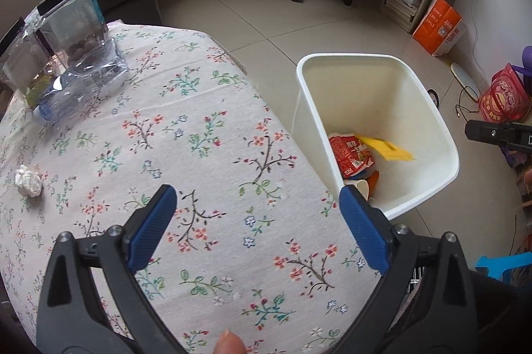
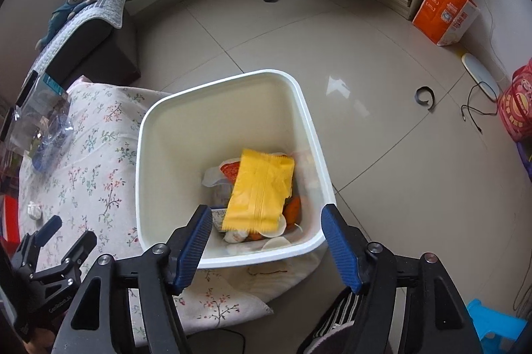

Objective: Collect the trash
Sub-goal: 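Grasp the crumpled white tissue with the left gripper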

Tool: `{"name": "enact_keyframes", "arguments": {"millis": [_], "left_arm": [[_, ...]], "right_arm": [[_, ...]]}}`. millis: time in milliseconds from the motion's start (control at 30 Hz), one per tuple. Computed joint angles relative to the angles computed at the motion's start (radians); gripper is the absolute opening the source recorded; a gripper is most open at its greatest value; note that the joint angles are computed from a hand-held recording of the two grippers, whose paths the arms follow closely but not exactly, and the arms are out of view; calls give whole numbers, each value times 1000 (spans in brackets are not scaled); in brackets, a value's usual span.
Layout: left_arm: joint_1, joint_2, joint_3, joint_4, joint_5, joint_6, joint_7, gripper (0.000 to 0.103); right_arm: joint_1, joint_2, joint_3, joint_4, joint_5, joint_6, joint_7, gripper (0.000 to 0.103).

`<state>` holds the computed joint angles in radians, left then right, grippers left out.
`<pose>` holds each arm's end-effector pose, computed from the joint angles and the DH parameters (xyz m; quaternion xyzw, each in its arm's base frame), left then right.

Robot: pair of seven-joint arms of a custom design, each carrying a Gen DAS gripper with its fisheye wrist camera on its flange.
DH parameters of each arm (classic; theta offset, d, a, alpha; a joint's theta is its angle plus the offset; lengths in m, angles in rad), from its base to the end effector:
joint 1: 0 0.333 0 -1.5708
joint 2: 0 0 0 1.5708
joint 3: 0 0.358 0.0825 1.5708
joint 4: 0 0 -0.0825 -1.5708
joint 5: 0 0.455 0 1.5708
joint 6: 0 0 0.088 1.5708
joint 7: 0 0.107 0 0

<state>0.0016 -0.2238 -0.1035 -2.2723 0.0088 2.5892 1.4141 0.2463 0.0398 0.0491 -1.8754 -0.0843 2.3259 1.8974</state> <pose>0.5705 -0.0613 0.5173 -0.6966 0.6660 -0.2022 0.1741 0.6475 0.1950 0.5486 -0.6964 0.6872 -0.1242 0.1653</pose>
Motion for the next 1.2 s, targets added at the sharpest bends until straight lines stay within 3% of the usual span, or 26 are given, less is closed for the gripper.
{"name": "enact_keyframes", "arguments": {"millis": [233, 633, 967, 1200], "left_arm": [[31, -57, 24, -35, 6, -28, 1, 98], [143, -120, 59, -78, 85, -93, -41, 98], [274, -78, 51, -60, 255, -104, -246, 98], [292, -13, 91, -32, 231, -94, -335, 98]], "right_arm": [[19, 11, 12, 32, -9, -39, 18, 76], [74, 66, 36, 104, -10, -64, 27, 78], [129, 133, 50, 172, -20, -78, 30, 78], [160, 164, 54, 202, -39, -91, 12, 78]]}}
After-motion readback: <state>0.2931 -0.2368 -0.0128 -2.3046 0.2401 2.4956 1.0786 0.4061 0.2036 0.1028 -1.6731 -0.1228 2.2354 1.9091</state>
